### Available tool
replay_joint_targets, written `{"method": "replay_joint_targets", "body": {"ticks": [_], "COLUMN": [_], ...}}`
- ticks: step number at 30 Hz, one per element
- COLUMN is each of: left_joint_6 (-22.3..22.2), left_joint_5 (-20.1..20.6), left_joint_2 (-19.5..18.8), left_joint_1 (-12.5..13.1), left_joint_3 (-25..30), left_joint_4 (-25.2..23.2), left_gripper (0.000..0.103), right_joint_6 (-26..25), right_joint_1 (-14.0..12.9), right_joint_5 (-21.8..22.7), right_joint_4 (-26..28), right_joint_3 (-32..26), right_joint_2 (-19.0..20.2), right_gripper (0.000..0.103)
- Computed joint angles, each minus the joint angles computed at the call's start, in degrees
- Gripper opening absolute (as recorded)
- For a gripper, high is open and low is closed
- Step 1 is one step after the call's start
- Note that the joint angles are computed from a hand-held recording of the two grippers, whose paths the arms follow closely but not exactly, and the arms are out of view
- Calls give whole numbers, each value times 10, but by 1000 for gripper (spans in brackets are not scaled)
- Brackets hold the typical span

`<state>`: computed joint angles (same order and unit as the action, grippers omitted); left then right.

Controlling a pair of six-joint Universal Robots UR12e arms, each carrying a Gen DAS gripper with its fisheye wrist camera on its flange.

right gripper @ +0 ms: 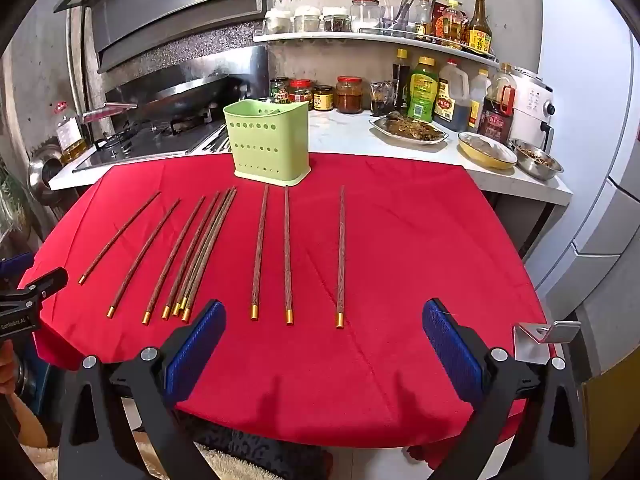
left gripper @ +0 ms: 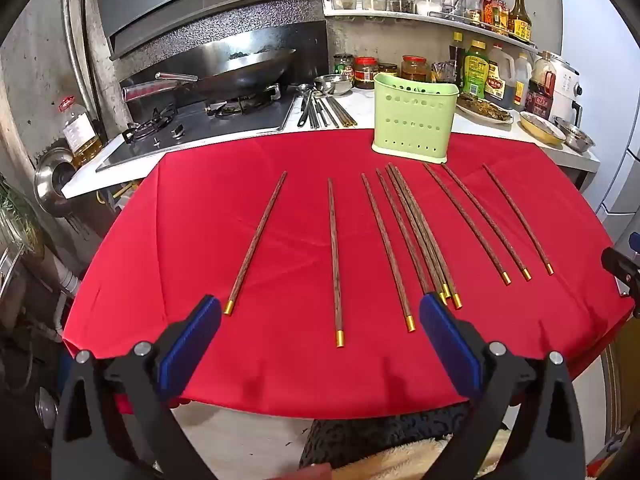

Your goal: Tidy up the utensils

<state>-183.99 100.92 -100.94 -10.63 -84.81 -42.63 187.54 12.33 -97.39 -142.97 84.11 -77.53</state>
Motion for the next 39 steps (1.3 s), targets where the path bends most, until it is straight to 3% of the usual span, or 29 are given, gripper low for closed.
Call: {"method": "replay_joint_targets", "body": {"ticks": [39], "left_joint_6": [2], "left_joint_5": [2], "left_joint_2": [-3], "left_joint_1": [4], "left_joint_3": [6], "left_joint_4": [-2], "left_gripper": [97], "right_joint_6": [6], "right_joint_1": [0], "right_joint_5": [0], "right_joint_4": [2], "right_joint_3": [-3], "right_joint_2": [3], "right_gripper": [97]}}
